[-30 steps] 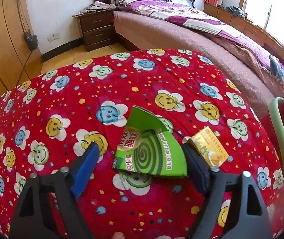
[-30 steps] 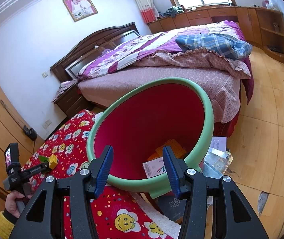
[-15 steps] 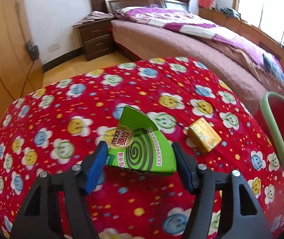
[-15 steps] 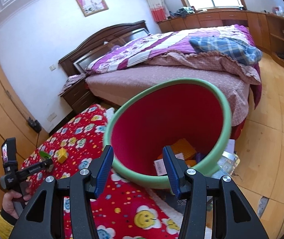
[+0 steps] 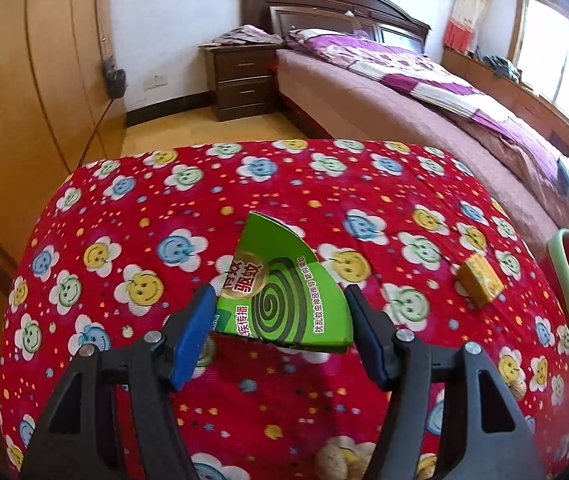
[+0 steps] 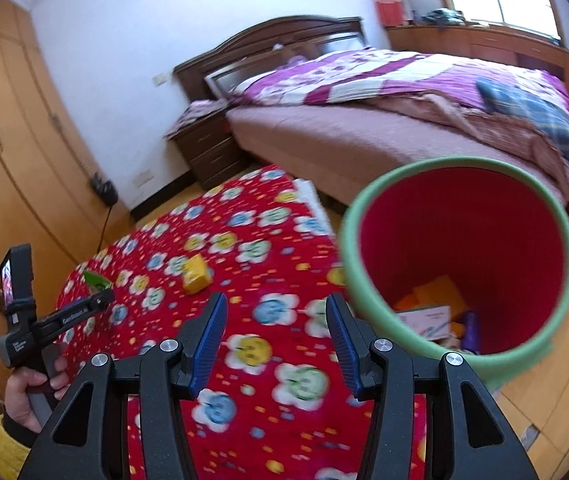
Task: Collect trash
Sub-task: 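Grasp the small yellow box with the right tool while the left tool holds the green box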
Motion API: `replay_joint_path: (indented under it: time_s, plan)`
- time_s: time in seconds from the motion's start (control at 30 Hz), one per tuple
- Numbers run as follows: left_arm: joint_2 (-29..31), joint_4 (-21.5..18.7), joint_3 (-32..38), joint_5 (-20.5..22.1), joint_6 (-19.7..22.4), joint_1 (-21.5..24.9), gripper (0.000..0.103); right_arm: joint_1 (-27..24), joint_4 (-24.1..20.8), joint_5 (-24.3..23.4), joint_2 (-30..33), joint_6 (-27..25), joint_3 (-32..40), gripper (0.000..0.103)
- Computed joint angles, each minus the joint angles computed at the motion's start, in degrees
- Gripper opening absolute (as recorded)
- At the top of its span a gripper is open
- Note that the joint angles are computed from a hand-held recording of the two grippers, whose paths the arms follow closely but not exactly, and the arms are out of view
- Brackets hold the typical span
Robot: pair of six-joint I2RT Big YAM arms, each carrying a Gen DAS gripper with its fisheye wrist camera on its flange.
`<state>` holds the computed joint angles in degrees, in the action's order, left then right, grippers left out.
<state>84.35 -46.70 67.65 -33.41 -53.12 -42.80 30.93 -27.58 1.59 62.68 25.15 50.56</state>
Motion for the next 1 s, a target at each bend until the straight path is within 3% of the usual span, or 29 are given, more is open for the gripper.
replay_joint_path:
  time_s: [0.37,0.8,0.97,1.0]
  plan:
    - [-1.66,6.05,-3.77,3.00,-0.67,1.11,0.066,5.00,-2.10,-1.08,15.98,-2.89,11.07,0.053]
    - [-1.45,8.03,-4.65,3.87,-0.16,1.06,0.066,6.18,-3.20,-0.98,25.09,-6.38,18.07,0.052]
    - [-1.32,8.19,-4.73,3.95,-0.24,1.10,0.066,6.97,-2.86,1.38,26.06,-7.64,18.37,0.029]
    - [-1.27,8.24,-4.73,3.95,-0.26,1.08,0.066,7.01,-2.88,1.56,26.04,-7.78,18.35,0.029]
